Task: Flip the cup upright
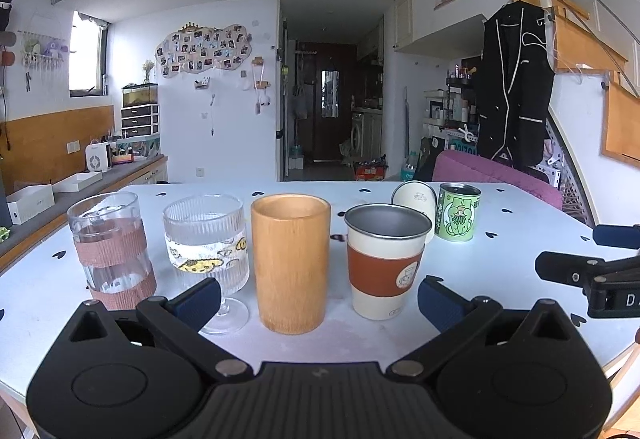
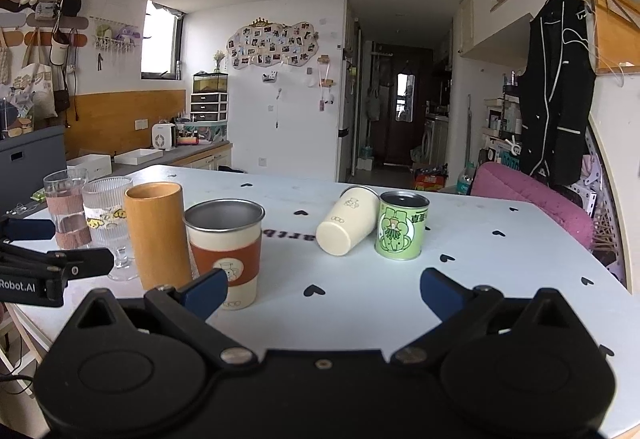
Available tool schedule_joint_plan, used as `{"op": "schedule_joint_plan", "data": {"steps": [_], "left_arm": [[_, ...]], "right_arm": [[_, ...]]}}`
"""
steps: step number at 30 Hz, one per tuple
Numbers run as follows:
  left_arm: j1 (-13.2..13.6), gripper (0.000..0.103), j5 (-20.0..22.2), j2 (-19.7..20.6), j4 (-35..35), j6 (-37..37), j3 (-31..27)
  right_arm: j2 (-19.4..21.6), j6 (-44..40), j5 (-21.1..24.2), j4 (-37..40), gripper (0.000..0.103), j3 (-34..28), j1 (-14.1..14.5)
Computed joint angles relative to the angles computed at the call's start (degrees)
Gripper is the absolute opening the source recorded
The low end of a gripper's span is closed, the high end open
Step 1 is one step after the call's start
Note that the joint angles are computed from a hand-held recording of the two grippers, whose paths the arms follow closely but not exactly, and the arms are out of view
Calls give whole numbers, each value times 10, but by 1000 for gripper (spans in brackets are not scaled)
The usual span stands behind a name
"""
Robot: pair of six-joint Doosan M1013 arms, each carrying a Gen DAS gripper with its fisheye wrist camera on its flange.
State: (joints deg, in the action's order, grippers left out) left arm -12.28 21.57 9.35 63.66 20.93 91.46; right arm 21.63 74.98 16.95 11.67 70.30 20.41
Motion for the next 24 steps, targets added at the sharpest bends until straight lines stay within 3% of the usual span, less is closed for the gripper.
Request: {"op": "schedule_joint_plan", "data": {"steps": [24], "left_arm": [[-2,103,5,-1,-2,-2,0]], "right_arm": [[0,4,0,-4,103,0,0]]}}
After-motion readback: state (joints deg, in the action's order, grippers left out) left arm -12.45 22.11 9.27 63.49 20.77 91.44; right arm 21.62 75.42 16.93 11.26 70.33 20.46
